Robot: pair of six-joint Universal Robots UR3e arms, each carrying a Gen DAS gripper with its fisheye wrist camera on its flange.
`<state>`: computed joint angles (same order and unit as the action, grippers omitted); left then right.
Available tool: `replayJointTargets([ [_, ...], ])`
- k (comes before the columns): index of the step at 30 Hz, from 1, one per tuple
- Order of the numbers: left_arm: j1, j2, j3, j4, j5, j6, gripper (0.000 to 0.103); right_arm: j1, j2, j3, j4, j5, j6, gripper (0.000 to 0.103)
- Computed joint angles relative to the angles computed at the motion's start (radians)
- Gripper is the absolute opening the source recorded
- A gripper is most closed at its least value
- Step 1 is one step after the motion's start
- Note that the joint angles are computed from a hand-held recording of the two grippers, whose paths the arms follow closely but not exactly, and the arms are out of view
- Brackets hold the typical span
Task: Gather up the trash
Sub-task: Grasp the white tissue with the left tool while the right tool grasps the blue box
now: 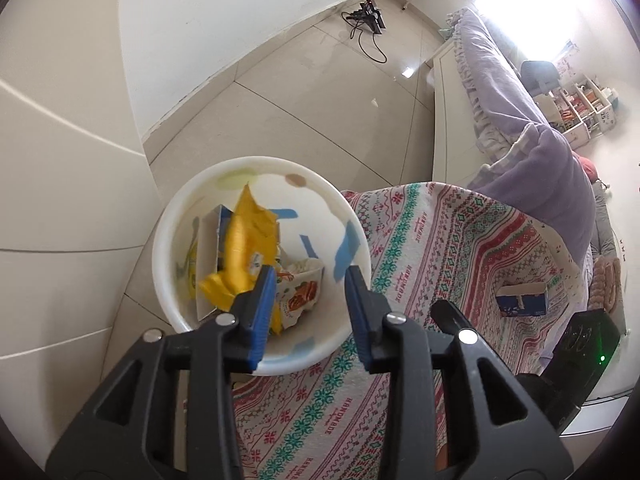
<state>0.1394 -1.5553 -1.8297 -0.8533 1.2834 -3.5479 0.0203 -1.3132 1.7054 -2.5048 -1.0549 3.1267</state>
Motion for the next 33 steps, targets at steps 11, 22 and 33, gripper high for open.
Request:
replayJointTargets([
  [11, -0.164, -0.096, 0.112, 0.013, 0.016, -0.075, 0.041, -0.185, -0.192, 0.046, 0.215, 0.057, -0.164, 0.021],
  [22, -0.497, -0.392, 0.451, -0.048, 0.054, -0.14, 0.053, -0.521, -0.308, -0.089, 0.61, 0.137, -0.425, 0.047],
  [33, -0.722, -0.794, 1.04, -0.348, 0.127, -0.105, 0.054, -0.764, -0.288, -0.146, 0.704, 0.134, -0.59, 0.052],
])
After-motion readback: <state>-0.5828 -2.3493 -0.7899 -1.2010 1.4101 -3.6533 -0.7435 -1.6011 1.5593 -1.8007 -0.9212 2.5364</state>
